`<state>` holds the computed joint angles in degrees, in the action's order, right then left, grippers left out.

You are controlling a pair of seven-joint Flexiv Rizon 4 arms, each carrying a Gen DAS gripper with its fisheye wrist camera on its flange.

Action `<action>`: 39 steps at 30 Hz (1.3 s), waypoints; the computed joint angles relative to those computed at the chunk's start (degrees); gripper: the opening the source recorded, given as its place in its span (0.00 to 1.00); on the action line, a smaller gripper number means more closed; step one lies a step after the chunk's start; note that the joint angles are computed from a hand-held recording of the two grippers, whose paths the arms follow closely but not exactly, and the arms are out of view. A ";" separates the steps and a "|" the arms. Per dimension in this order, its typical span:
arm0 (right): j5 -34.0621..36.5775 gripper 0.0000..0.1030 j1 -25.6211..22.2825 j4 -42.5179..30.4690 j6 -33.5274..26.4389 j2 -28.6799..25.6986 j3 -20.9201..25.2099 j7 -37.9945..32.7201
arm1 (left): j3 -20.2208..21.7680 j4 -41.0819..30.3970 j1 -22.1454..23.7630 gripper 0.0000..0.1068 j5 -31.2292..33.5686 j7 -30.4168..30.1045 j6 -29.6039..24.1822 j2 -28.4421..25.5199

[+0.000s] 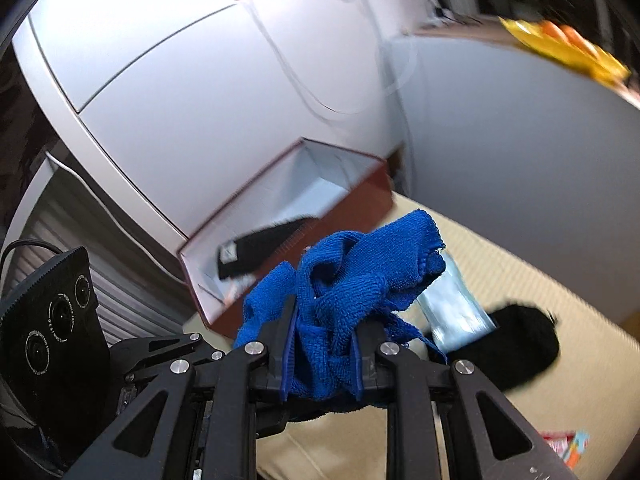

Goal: Organize soft objects
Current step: 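Carry the blue towel into the shoebox and open the right gripper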

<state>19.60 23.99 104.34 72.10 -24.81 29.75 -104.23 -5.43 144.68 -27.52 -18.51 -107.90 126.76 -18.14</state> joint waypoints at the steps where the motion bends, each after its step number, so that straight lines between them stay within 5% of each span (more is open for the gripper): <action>1: -0.90 0.19 1.17 -1.05 0.19 -0.66 -0.38 0.44 | 0.73 0.92 -0.35 0.21 -0.90 0.36 0.33 0.81; 6: -4.82 0.19 4.98 -6.82 0.06 -4.84 -0.85 2.03 | 2.24 4.50 4.62 0.21 1.52 0.04 -0.19 4.73; 12: -9.98 0.19 8.89 -14.93 -1.13 -11.59 -1.63 4.52 | 2.34 6.03 16.48 0.21 13.34 -5.13 -3.54 7.79; 22: -13.98 0.19 12.36 -28.16 -5.90 -21.70 -2.51 6.56 | 1.16 3.20 29.21 0.21 23.89 -9.28 -10.33 7.35; 31: -14.67 0.19 14.59 -34.93 -9.07 -26.12 -5.84 9.03 | 5.76 0.78 23.47 0.21 13.61 -3.64 -13.91 3.81; 35: -14.71 0.32 14.55 -34.94 -8.67 -26.15 -6.50 10.17 | 11.84 0.10 14.24 0.23 2.52 1.72 -16.42 2.48; 37: -15.05 0.46 14.50 -33.72 -7.43 -25.50 -6.77 10.27 | 12.72 0.20 12.26 0.35 -0.25 3.50 -16.72 2.40; 39: -15.38 0.46 14.28 -32.37 -6.28 -24.73 -6.82 10.49 | 15.61 0.23 7.40 0.58 -5.32 6.39 -16.68 2.10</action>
<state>4.22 38.27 71.97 65.83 -49.54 22.94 -93.73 10.18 144.91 -20.13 -23.83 -101.51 110.08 -16.04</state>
